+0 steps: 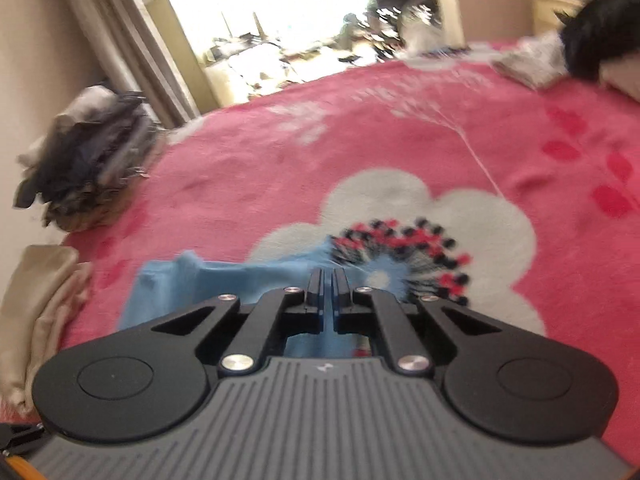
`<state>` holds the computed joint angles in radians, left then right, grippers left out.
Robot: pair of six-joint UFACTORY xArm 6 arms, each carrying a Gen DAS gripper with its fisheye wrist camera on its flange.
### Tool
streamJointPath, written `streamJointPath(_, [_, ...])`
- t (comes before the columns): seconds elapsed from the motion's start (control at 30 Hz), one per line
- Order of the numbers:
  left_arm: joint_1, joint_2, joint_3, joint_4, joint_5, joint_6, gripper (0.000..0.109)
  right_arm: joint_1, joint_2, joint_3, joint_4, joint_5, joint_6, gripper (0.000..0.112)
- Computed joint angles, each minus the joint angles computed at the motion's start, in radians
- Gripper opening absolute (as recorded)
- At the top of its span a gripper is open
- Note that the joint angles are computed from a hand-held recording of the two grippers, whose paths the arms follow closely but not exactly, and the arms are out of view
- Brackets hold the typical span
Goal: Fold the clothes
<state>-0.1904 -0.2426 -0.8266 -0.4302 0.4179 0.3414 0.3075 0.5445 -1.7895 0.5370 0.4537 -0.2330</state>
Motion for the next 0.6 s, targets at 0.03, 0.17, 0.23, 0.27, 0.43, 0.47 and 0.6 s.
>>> streamJointPath(0.03, [0.002,0.003,-0.003,-0.006,0.004,0.011,0.063,-0.010,0.017,-0.023,0.011,0.031,0.025,0.006])
streamJointPath(0.17, [0.007,0.011,-0.011,-0.029,0.014,0.043,0.064,-0.049,0.042,-0.061,0.201,0.100,0.037,0.018])
streamJointPath(0.23, [0.009,0.013,-0.013,-0.039,0.018,0.054,0.065,-0.069,0.064,-0.090,0.293,0.150,0.032,0.049])
streamJointPath(0.27, [0.009,0.013,-0.014,-0.042,0.020,0.058,0.065,-0.078,0.081,-0.113,0.321,0.181,0.036,0.053])
streamJointPath(0.43, [0.011,0.020,-0.017,-0.073,0.023,0.090,0.067,-0.107,0.143,-0.198,0.426,0.296,0.011,0.057])
streamJointPath(0.47, [0.011,0.020,-0.017,-0.075,0.023,0.094,0.067,-0.103,0.136,-0.192,0.441,0.295,-0.028,0.057])
streamJointPath(0.6, [0.013,0.025,-0.022,-0.076,0.029,0.096,0.068,-0.075,0.083,-0.140,0.457,0.259,-0.187,0.055])
